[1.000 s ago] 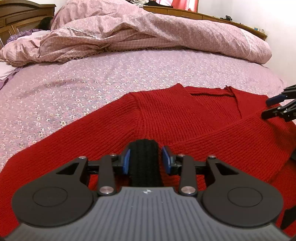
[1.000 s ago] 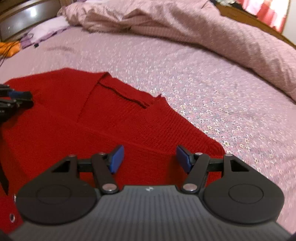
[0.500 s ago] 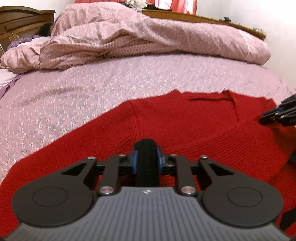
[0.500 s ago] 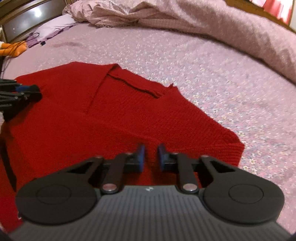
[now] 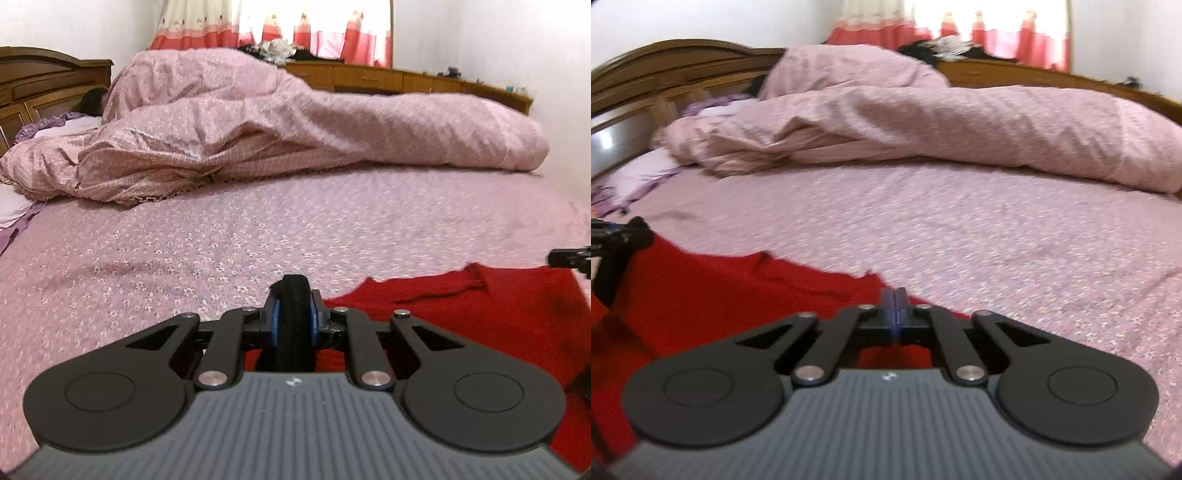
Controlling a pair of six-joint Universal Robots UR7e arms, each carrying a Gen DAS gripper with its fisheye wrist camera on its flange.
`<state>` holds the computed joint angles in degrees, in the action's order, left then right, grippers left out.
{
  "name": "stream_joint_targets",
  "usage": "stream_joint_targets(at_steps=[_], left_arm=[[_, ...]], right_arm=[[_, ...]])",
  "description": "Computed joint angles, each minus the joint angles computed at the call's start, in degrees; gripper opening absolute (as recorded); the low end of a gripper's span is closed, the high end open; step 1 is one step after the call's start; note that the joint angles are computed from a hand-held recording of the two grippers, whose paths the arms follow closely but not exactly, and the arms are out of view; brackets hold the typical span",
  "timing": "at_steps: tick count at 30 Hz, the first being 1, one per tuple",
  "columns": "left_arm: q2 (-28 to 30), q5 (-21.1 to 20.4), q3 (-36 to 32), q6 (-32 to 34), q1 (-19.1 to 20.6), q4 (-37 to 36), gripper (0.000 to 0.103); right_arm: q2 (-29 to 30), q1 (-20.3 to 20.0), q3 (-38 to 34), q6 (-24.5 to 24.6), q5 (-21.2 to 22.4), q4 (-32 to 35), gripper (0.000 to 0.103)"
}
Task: Fold small clothes
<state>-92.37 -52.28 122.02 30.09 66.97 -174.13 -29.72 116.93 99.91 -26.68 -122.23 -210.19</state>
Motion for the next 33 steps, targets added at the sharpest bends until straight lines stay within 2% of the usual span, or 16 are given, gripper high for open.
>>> stream_joint_targets(at_steps=[3,6,13,15,17,18,20,22,24,25,26,31,33], left_arm=[[3.76,-0.77,-2.86,0.38,2.28,0.16,0.018],[5.7,-0.52,-4.31,-0.2,3.77,1.81,0.018],[5.76,-1.09,-3.18,0.81,5.43,0.62,0.018],[5.75,-1.1,-2.99,0.89,5.35,0.19,0.018],[5.68,-1.18,-2.78,1.17,5.12,-0.28,0.018],[5.55,-1.37,-2.53,1.53,5.0,-0.76,0.018],[4.92,-1.47,-1.88,1.7,4.36,-1.14,0.018],[4.46,-1.86,-1.54,1.95,3.85,-1.76,0.018],[4.35,-2.13,-1.49,2.27,3.45,-2.63,0.018],[4.5,-2.13,-1.57,2.51,3.27,-3.2,0.018],[4.79,-1.94,-1.78,2.68,3.13,-3.66,0.018],[7.23,-2.79,-4.45,0.45,5.01,-1.25,0.019],[8.57,-3.26,-5.76,-1.21,6.29,1.03,0.019]], right_arm=[[2.24,-0.71,-1.95,-0.15,-0.92,-3.2,0.003],[3.16,-1.1,-2.82,0.83,-2.71,-2.85,0.004],[-0.81,-1.66,1.94,9.02,-8.18,-4.13,0.009],[-1.67,-1.87,3.49,9.95,-10.14,-5.17,0.02],[-2.16,-2.41,4.64,10.4,-10.66,-6.33,0.067],[-2.4,-2.82,5.41,11.14,-9.86,-7.01,0.071],[-3.68,-3.82,7.36,13.68,-6.27,-5.48,0.07],[-4.93,-5.25,8.93,16.34,-0.33,-4.11,0.07],[-4.69,-5.7,9.15,16.78,2.52,-4.04,0.067],[-4.07,-5.64,8.67,15.8,2.66,-3.81,0.039],[-3.27,-4.97,7.91,14.79,1.0,-4.06,0.017],[-0.86,-4.3,6.54,15.47,-3.46,-10.56,0.015],[-0.68,-4.88,6.55,16.4,-4.14,-10.21,0.015]])
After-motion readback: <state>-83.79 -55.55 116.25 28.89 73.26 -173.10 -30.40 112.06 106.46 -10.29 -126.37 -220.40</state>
